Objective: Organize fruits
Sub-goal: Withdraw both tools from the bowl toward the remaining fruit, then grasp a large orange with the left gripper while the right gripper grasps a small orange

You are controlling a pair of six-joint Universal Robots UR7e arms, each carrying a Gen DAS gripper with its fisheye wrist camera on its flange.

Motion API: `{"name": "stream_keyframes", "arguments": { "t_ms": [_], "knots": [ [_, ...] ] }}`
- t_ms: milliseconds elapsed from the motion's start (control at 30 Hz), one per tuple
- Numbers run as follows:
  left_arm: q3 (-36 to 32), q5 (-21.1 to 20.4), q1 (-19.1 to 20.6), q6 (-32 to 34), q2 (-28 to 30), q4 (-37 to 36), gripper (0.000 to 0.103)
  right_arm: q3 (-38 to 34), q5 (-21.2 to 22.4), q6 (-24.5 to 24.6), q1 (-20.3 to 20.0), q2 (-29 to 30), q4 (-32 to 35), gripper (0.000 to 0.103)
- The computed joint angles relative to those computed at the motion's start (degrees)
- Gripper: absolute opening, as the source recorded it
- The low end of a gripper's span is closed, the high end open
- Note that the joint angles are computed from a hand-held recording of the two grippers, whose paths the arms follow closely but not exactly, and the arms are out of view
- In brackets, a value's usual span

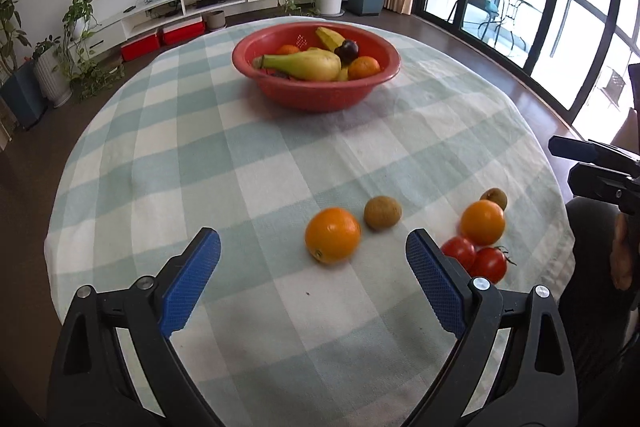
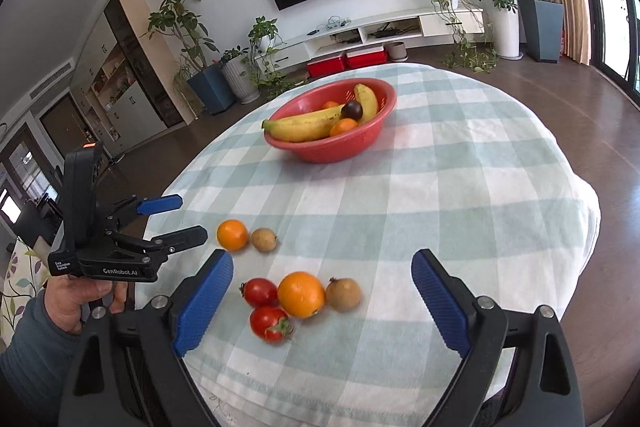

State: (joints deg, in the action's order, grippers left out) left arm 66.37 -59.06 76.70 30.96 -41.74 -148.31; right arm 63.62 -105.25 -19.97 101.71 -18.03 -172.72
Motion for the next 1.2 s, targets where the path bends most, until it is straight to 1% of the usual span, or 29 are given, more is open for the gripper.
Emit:
{"name": "stream_keyframes", "arguments": {
  "t_ms": [100,233,367,400,467,500,533,567,667,867,900,933,1000,1067,1133,1200],
  "knots": [
    [1.37,2.16,-0.17,0.63,0.53,-2.17,0.094,0.38,0.34,0.13,0.06,0.16,0.84,0.084],
    [-0.28,2.99,-0.03,1.45,2.2,-1.55,0.094,1.01,-0.05,-1.77,0.36,0.47,0.0,0.082],
    [-2.82,2.66,0.16,0.91,3.51,-0.51,0.093,1.92,0.34,-1.98,0.28,0.11,-0.39,0.08],
    [-3.54,2.73,0.17,1.1,3.92,-0.02,0.091,1.89,0.42,-1.94,0.23,0.05,-0.18,0.08],
    [-5.49,2.36,0.32,0.96,4.81,2.54,0.073,1.52,0.25,-1.92,0.2,0.18,0.8,0.08],
    [-6.42,2.02,0.43,0.75,5.21,4.02,0.068,1.4,0.18,-2.03,0.24,0.24,1.2,0.08],
    [-7.14,2.01,0.49,0.74,5.62,4.99,0.06,1.39,0.19,-2.34,0.29,0.3,1.38,0.08],
    [-7.68,2.21,0.52,0.85,6.02,5.6,0.056,1.41,0.17,-2.75,0.35,0.35,1.41,0.079],
    [-9.0,2.41,0.69,0.76,6.97,6.78,0.056,1.14,0.11,-3.62,0.43,0.63,1.58,0.079],
    [-11.03,2.58,1.08,-0.46,8.11,8.76,0.055,0.68,-0.35,-3.66,0.48,0.88,2.69,0.079],
    [-11.3,2.36,1.17,-0.66,8.22,9.21,0.054,0.71,-0.34,-3.8,0.52,0.86,2.8,0.078],
    [-11.41,2.08,1.24,-0.74,8.23,9.58,0.05,0.72,-0.43,-3.97,0.58,0.87,2.83,0.078],
    [-11.62,1.68,1.33,-0.81,8.32,10.0,0.048,0.6,-0.75,-4.19,0.65,0.99,3.07,0.077],
    [-11.66,0.92,1.42,-0.97,8.19,10.47,0.039,0.57,-0.91,-4.32,0.73,1.0,3.43,0.076],
    [-11.86,0.47,1.51,-1.07,8.21,10.69,0.035,0.46,-1.14,-4.36,0.8,1.03,3.77,0.075],
    [-11.77,-0.06,1.63,-1.29,8.06,10.84,0.035,0.25,-1.36,-4.43,0.85,1.03,4.35,0.072]
  ]
}}
